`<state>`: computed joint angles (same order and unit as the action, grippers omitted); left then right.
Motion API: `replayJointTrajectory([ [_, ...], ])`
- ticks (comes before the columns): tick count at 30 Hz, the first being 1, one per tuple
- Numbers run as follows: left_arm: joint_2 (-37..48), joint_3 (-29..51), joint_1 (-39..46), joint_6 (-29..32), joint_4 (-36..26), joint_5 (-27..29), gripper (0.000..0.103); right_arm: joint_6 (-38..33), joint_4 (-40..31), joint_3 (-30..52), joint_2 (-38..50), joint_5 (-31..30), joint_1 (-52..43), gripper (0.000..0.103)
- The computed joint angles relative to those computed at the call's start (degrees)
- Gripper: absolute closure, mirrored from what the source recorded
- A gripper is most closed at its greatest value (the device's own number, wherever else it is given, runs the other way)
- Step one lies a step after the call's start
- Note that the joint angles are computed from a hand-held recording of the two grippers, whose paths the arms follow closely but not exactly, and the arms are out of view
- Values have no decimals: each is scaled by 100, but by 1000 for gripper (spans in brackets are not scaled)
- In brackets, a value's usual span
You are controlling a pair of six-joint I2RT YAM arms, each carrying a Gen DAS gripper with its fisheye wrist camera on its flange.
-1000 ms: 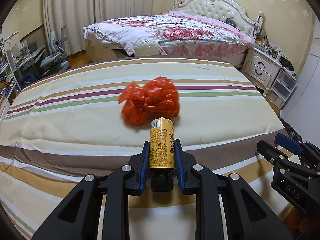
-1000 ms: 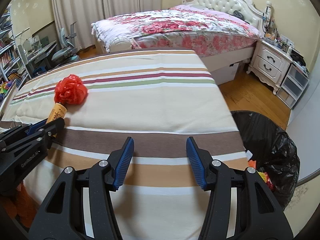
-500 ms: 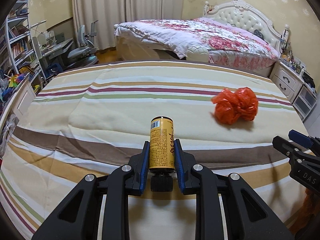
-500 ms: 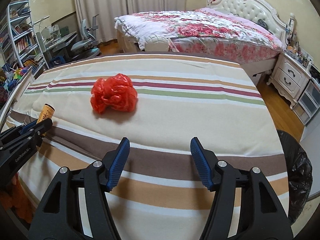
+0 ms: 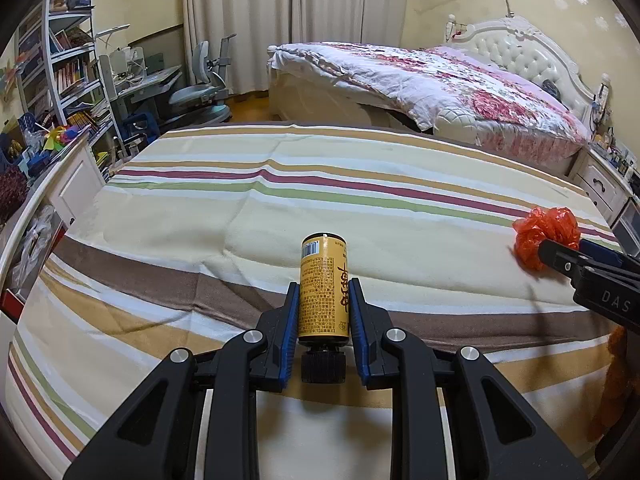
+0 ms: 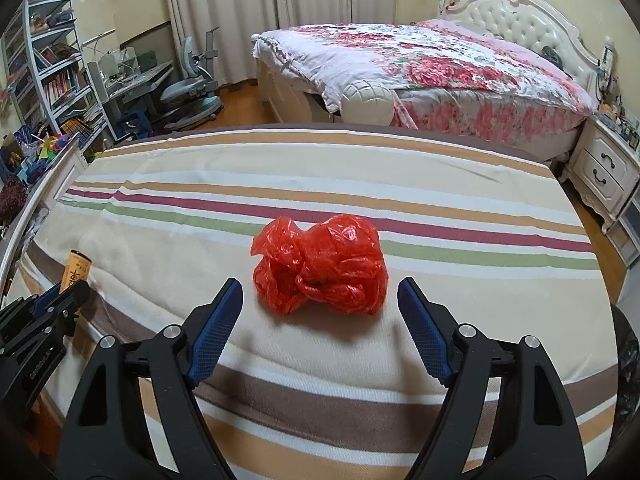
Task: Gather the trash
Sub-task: 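Grasp the red net bag with the right gripper while the left holds the gold can, then lift the gold can and red net bag and carry them over the bin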
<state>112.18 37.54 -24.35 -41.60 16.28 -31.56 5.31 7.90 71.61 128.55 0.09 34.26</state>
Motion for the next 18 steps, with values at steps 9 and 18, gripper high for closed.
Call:
replayJointTrajectory([
  [9, -26, -110, 107, -2, 139, 47, 78, -51, -262, 288, 244, 90, 9, 42],
  [18, -79, -95, -58, -70, 88, -29, 78, -140, 170, -406, -138, 47, -117, 51],
])
